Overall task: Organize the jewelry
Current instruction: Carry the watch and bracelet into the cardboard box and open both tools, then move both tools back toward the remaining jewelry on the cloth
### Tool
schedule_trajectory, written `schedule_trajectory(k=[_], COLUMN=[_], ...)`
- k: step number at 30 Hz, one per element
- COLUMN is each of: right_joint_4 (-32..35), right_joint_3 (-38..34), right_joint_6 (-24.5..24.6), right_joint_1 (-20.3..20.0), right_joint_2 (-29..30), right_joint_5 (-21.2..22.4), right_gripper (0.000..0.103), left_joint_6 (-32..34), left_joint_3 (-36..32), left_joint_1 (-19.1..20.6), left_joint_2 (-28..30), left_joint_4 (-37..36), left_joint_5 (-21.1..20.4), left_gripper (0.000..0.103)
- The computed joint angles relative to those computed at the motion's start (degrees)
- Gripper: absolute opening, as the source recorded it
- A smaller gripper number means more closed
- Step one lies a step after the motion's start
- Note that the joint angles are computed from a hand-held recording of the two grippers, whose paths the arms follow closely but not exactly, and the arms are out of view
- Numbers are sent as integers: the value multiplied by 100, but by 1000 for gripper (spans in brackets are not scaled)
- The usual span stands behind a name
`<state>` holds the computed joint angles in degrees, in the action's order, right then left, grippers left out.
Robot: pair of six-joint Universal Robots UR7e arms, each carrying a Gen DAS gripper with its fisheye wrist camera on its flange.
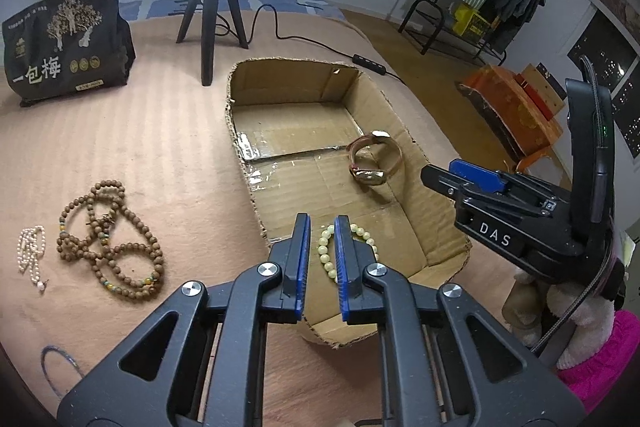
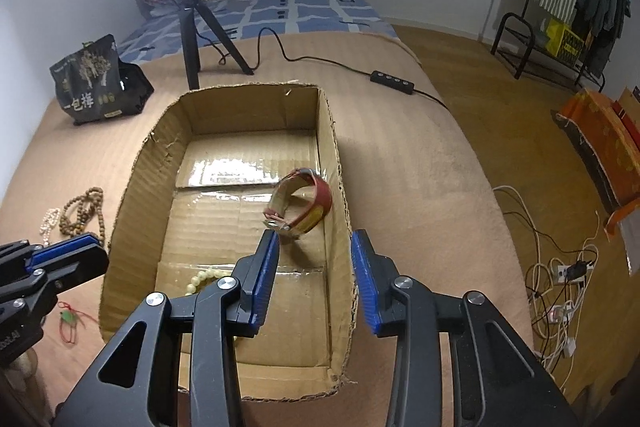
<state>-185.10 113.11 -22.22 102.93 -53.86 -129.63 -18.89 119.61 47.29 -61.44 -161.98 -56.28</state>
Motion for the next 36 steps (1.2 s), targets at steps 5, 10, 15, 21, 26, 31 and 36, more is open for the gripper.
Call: schedule_trajectory(k=[5,10,15,21,26,31,36], right_joint_4=[-173,-317,-466,-589,-609,-450,-242], right_joint_3=[60,156,238,311,266,184,51], right_joint_6=[-110,-85,-64,-202,-320,-296,-149], right_joint_1=[51,96,222,421,629,797,932], right_joint_2=[-12,-113,-184,-137,46,230,423], right_joint_5=[-72,-54,76,354,413,512,692], right_gripper=[36,36,36,63,66,69,71], left_joint_6=[54,95,60,17,-14,-251,-506], left_joint_3=[121,277,521,811,1078,1241,1364], left_joint_1=[-89,-195,-287,-422,-490,-375,-206], left_joint_2=[-178,-454,-851,-1457,-2054,-2667,-3163], left_joint_4=[-2,92,194,514,809,1308,1716], left_joint_5=[149,318,489,891,1304,1516,1641], left_gripper=[10,10,34,47,55,57,57])
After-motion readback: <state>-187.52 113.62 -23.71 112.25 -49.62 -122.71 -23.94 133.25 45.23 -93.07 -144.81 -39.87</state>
